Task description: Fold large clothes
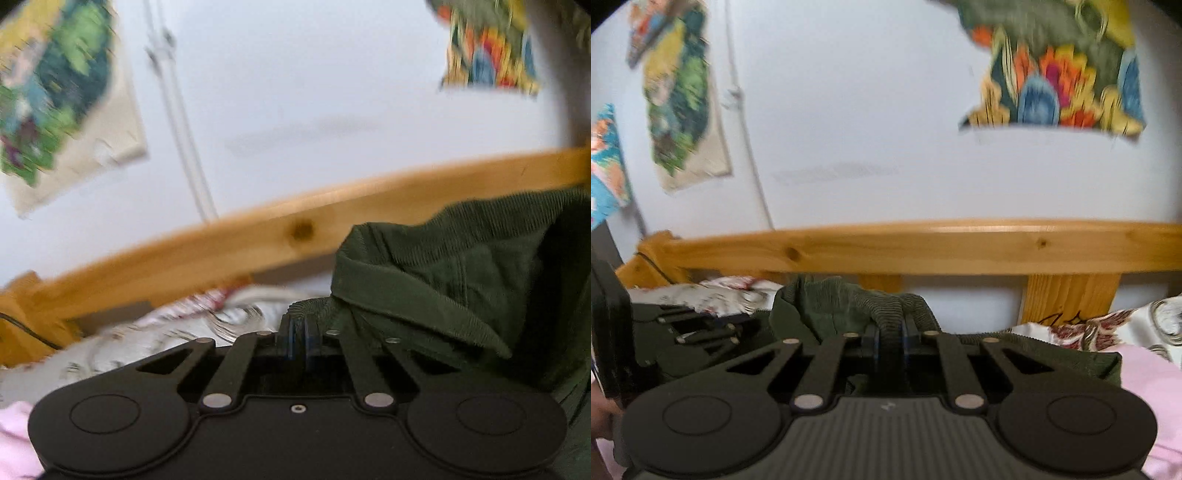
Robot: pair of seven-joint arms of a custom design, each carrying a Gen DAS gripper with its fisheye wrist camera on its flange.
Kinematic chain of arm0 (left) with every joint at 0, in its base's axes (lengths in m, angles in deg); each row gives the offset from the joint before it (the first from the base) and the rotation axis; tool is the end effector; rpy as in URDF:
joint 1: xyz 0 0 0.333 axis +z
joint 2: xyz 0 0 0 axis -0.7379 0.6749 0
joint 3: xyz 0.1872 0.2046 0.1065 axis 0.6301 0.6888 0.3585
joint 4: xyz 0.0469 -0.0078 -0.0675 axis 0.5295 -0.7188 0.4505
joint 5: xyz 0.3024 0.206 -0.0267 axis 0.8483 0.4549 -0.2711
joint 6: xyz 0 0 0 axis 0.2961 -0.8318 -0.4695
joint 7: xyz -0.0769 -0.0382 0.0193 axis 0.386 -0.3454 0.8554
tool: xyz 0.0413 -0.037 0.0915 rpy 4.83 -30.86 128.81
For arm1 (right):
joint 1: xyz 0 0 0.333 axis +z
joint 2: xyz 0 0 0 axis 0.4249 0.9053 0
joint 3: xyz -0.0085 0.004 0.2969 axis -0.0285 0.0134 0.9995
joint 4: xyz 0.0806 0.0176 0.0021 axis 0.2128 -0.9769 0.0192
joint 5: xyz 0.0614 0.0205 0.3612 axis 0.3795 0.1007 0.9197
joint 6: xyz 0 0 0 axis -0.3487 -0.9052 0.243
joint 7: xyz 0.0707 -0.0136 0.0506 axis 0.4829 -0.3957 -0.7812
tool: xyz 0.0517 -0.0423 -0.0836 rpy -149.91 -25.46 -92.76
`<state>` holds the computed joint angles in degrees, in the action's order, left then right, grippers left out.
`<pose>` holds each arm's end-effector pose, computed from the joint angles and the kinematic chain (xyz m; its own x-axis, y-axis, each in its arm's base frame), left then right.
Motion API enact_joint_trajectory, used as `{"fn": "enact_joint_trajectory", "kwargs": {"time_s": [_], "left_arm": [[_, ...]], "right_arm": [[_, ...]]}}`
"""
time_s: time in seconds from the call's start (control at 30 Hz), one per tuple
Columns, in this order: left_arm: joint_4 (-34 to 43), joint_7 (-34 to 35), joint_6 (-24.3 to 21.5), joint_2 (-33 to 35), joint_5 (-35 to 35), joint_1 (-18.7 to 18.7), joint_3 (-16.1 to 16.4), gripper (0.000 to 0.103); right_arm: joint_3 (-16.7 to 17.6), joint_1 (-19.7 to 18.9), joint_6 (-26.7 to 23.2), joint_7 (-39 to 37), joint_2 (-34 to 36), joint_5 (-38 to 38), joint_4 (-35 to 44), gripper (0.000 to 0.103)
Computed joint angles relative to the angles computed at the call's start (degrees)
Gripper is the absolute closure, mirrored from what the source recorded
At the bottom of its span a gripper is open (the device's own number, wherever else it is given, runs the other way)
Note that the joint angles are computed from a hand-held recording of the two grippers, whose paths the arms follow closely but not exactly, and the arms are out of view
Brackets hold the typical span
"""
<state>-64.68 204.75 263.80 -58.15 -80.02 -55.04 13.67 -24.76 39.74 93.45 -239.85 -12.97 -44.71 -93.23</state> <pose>0.5943 -0.1990 0.5413 -0.5237 -0.8211 -0.2269 -0.3120 0.4327 -0.8458 0.4370 0.2596 0.6091 -0.1472 -0.9800 -0.1342 -0.2344 0.1664 -0.9578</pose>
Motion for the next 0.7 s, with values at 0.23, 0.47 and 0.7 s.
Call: {"fn": "enact_joint_trajectory", "kwargs": {"time_s": [0.23,0.47,0.7], "left_arm": [[-7.88,36.43,-7.72,-14.47,-44.46,9.12,-6.85,0.098],[-24.05,38.86,-23.95,-33.09,-46.48,8.03,5.18,0.091],[-33.32,29.62,-27.97,-41.78,-33.53,9.23,9.73,0.087]], "right_arm": [[8.17,3.61,-9.81,9.09,-10.55,-11.14,-11.11,0.091],[15.09,11.30,-19.81,7.91,-15.30,-6.93,-20.32,0.091],[17.76,18.00,-24.92,8.36,-12.13,-0.08,-23.52,0.091]]}}
